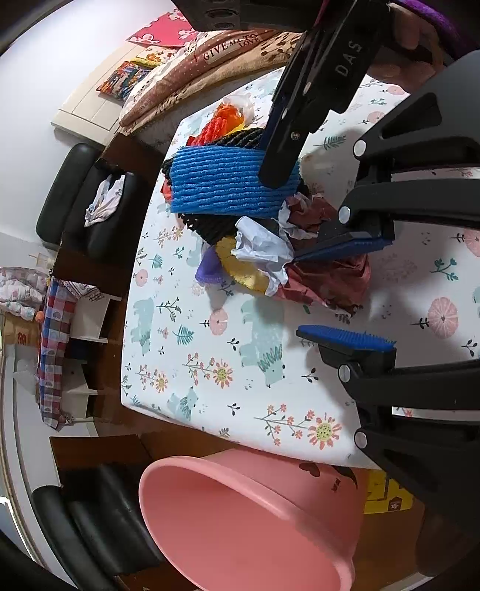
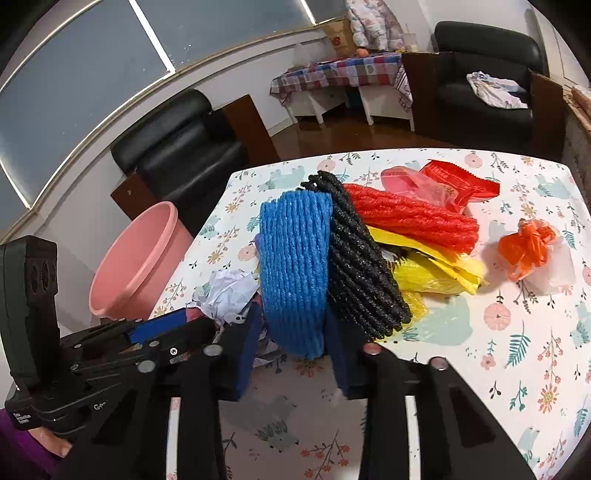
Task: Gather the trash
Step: 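Grasp the blue foam mesh sleeve with the right tool while the left tool grasps crumpled red-white paper, then carry the blue sleeve and crumpled paper to the pink bucket and release both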
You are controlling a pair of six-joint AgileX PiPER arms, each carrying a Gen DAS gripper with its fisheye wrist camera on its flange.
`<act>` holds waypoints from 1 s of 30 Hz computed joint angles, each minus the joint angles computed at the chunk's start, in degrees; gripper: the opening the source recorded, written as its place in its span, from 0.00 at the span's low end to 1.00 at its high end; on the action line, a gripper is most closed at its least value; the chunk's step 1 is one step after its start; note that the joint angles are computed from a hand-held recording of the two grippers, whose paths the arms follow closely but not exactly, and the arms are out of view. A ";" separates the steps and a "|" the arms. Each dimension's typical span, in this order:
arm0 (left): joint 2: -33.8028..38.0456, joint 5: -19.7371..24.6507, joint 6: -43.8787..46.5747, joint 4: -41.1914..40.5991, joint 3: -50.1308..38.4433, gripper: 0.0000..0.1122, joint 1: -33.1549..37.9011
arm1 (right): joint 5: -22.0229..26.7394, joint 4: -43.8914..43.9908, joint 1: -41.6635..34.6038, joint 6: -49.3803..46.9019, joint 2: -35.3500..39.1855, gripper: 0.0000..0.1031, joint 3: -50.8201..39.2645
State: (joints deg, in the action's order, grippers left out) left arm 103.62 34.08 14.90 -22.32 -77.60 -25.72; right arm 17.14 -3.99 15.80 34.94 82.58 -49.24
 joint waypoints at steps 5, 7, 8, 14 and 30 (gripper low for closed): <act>-1.45 -1.37 -0.75 0.61 2.03 0.12 -0.41 | -0.63 6.23 -1.31 -7.12 0.44 0.12 0.31; -2.12 -1.63 -0.99 1.06 2.59 0.11 -0.72 | -0.96 7.11 -1.64 -8.15 0.20 0.10 0.58; -2.57 -1.71 -0.77 0.75 2.90 0.11 -0.75 | -1.17 7.64 -1.73 -8.71 -0.09 0.09 0.81; -4.80 -2.31 -0.10 -0.27 3.79 0.10 -0.70 | -1.50 0.97 -0.33 -3.04 -3.63 0.09 2.16; -14.74 -5.23 1.58 -4.85 8.41 0.10 4.79 | 4.50 -20.46 6.34 20.51 -11.47 0.09 -0.42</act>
